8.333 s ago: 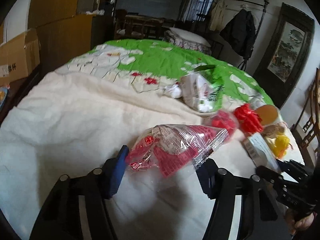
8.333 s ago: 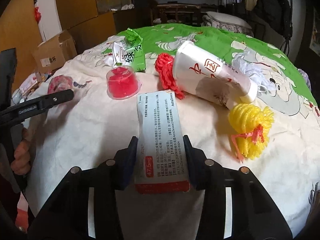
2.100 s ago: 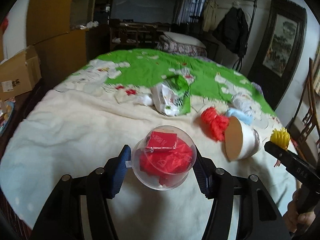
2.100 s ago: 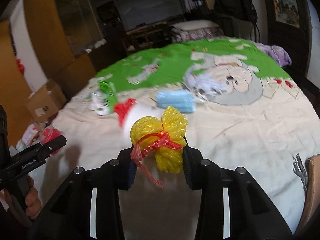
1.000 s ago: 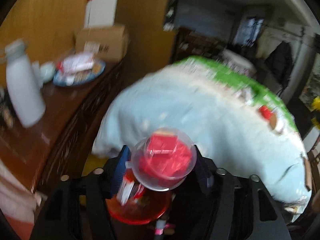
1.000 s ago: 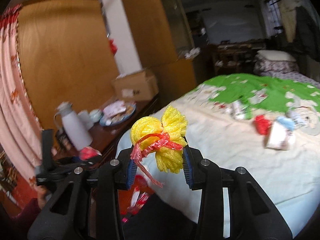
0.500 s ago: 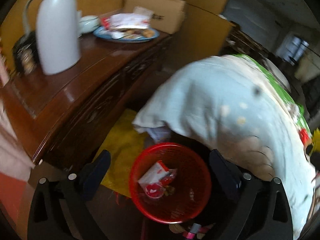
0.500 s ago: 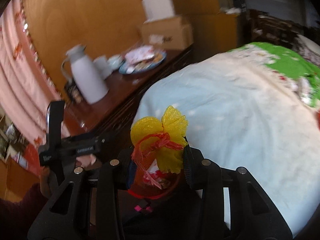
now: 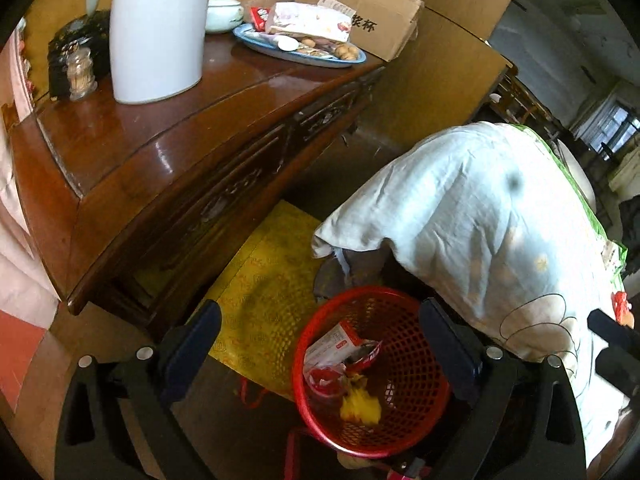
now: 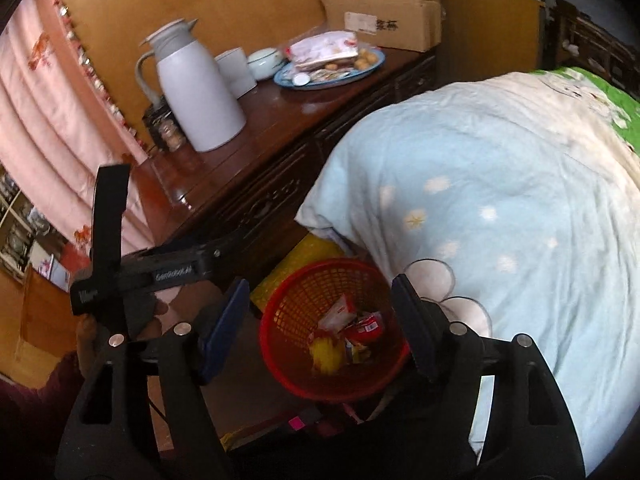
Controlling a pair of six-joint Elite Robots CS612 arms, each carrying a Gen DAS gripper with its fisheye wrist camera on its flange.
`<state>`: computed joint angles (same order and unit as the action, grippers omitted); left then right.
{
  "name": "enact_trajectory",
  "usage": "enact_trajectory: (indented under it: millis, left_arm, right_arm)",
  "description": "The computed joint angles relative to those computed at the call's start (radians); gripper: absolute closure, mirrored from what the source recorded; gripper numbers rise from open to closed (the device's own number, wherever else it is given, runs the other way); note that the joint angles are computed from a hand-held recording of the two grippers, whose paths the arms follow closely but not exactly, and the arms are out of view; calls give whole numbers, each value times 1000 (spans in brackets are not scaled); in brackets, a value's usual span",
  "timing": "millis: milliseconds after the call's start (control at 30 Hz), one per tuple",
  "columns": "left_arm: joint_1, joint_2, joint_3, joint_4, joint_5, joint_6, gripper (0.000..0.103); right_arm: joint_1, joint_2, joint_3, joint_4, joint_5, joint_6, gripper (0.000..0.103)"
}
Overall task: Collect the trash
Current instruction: 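Open the left tool over the wastebasket while the right tool releases the yellow net, then bring both tools back up over the bed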
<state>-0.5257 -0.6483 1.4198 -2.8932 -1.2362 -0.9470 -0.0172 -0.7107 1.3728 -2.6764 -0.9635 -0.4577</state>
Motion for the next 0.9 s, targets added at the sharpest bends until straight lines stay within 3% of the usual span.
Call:
enact_trajectory:
  millis: [267,567,667,767,900]
  left_arm:
    - [-38,-19,-10,-25,80,92,6]
    - [-109,-24,-66,-58,132,296,6]
    - [-130,4,-140,-29,114,386,6]
    - [-141,44,-229,13,90,447,6]
    - [-147,141,-431,129,24,524,6]
  right_arm:
    - [-44,-28,62,-183,16,127,28]
    - [-160,-90,210,-508,-10,333,19]
    - [-201,-90,229,-574,-89,390,16]
    - [-233,-73,222,-605,-227,435,16]
    - [-261,-38,181,-574,-374,498,16]
